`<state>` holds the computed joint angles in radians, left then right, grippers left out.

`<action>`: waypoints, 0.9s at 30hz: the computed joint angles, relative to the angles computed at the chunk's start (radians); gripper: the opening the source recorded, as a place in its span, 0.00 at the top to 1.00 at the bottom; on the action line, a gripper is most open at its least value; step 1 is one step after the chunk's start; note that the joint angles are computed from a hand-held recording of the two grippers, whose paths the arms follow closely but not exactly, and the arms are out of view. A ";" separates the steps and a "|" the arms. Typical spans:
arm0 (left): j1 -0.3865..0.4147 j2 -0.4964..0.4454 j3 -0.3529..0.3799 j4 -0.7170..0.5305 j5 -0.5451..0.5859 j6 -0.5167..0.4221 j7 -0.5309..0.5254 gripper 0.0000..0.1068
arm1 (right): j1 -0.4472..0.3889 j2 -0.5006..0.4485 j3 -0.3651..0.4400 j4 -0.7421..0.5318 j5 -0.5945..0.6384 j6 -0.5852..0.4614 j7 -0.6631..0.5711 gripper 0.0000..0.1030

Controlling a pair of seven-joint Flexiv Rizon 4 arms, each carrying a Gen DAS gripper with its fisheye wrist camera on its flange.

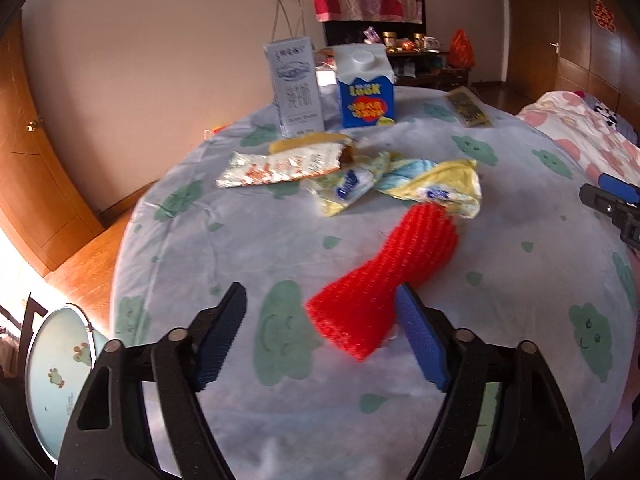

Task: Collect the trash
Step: 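Reach the left gripper to the red mesh net and close on it, then lift the red mesh net with the left gripper while the right grasps the yellow wrapper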

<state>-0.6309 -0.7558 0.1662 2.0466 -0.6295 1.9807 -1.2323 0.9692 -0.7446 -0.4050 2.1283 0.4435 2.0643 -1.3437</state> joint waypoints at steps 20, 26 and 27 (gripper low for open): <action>0.247 0.158 -0.104 0.240 0.195 0.216 -0.112 0.89 | 0.037 0.033 0.033 -0.140 -0.079 -0.097 -0.018 0.31; 0.351 0.165 -0.123 0.294 0.209 0.257 -0.167 0.89 | 0.031 0.001 0.032 -0.235 -0.191 -0.255 0.091 0.29; 0.367 0.168 -0.126 0.302 0.217 0.260 -0.176 0.89 | 0.030 -0.001 0.031 -0.241 -0.206 -0.271 0.108 0.29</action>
<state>-0.2642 -0.5883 0.0406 2.3482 -0.4129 2.2409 -1.4078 0.9989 -0.7455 -0.3741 1.8872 0.2376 1.7934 -1.2359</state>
